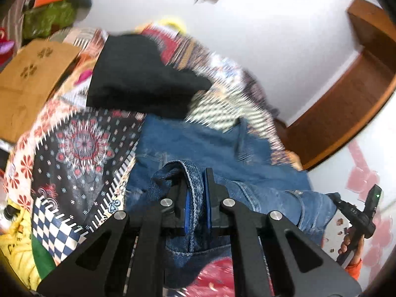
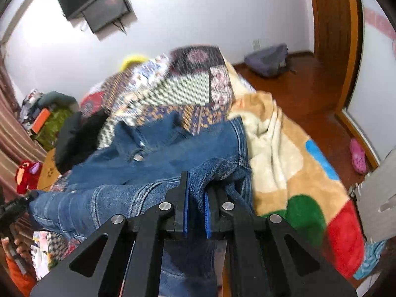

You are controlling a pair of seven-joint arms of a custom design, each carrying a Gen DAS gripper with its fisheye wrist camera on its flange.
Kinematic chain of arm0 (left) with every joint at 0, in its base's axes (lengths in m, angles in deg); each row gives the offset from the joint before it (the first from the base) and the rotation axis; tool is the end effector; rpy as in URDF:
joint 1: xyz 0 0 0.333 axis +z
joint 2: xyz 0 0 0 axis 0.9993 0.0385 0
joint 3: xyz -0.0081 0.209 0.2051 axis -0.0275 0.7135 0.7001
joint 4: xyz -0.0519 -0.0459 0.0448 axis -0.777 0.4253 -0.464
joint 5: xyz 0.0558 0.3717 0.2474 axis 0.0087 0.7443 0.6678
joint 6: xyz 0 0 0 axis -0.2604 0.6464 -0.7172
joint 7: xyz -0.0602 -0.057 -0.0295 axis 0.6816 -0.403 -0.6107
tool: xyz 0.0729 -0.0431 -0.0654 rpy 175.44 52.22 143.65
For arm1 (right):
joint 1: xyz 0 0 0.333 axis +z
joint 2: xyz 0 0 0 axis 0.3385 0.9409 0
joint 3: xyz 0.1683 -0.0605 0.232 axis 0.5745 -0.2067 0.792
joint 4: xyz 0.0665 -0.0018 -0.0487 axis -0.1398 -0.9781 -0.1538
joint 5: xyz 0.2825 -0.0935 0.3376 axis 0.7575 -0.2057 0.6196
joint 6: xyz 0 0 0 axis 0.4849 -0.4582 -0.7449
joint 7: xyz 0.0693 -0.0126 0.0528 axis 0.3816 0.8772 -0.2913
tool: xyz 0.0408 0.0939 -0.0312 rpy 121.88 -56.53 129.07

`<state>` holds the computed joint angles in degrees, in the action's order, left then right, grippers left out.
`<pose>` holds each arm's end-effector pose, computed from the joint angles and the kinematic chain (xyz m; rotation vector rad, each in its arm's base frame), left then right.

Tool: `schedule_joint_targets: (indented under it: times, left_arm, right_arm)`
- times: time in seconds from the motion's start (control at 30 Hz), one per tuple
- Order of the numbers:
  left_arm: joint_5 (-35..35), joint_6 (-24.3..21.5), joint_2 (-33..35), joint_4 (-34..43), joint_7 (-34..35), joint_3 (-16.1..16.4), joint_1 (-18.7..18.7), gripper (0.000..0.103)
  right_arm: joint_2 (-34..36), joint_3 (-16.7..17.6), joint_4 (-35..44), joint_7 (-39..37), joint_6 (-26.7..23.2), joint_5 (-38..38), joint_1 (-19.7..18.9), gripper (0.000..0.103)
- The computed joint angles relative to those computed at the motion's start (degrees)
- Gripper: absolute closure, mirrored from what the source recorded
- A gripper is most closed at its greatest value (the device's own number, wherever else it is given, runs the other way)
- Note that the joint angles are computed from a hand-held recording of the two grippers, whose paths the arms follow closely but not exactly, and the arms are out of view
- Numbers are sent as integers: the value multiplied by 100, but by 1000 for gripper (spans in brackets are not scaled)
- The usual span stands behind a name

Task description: Fold large clothes

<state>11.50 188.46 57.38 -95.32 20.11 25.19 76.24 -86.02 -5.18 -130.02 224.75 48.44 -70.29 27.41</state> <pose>0.6540 -0.3111 0.5541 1.8667 -2.2091 1.2059 0.4022 0.1295 0.5906 -1.1858 2.2038 -0.5183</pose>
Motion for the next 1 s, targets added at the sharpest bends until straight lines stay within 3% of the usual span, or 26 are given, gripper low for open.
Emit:
schedule_joint_targets:
  times: [0.1, 0.23, 0.37, 0.5, 0.57, 0.7, 0.87, 1.0]
  left_arm:
    - [512, -415, 474, 342, -397, 100, -100, 93]
    - [526, -813, 784, 572, -411, 29, -15, 92]
    - [722, -849, 583, 464, -270, 28, -31, 89]
    - [468, -639, 110, 69, -9, -16, 40, 89]
    - [394, -536, -83, -100, 102, 10, 51, 86]
    - [194, -396, -463, -448, 291, 68, 58, 68]
    - [238, -456, -780, -809, 281, 162, 2, 67]
    - [54, -561, -950, -1110, 292, 207, -21, 58]
  right_arm:
    - [23, -204, -132, -103, 91, 211, 100, 94]
    - [-191, -259, -179, -292, 30, 359, 187, 88]
    - [-350, -136, 15, -406, -448, 346, 139, 73]
    - [-570, 9, 6, -342, -519, 233, 142, 60]
    - [-694, 26, -19, -354, -586, 265, 219, 59]
    - [-793, 80, -26, -389, -743, 287, 327, 55]
    - [-904, 98, -140, -422, -870, 398, 506, 50]
    - [-916, 101, -240, -375, -1035, 539, 638, 50]
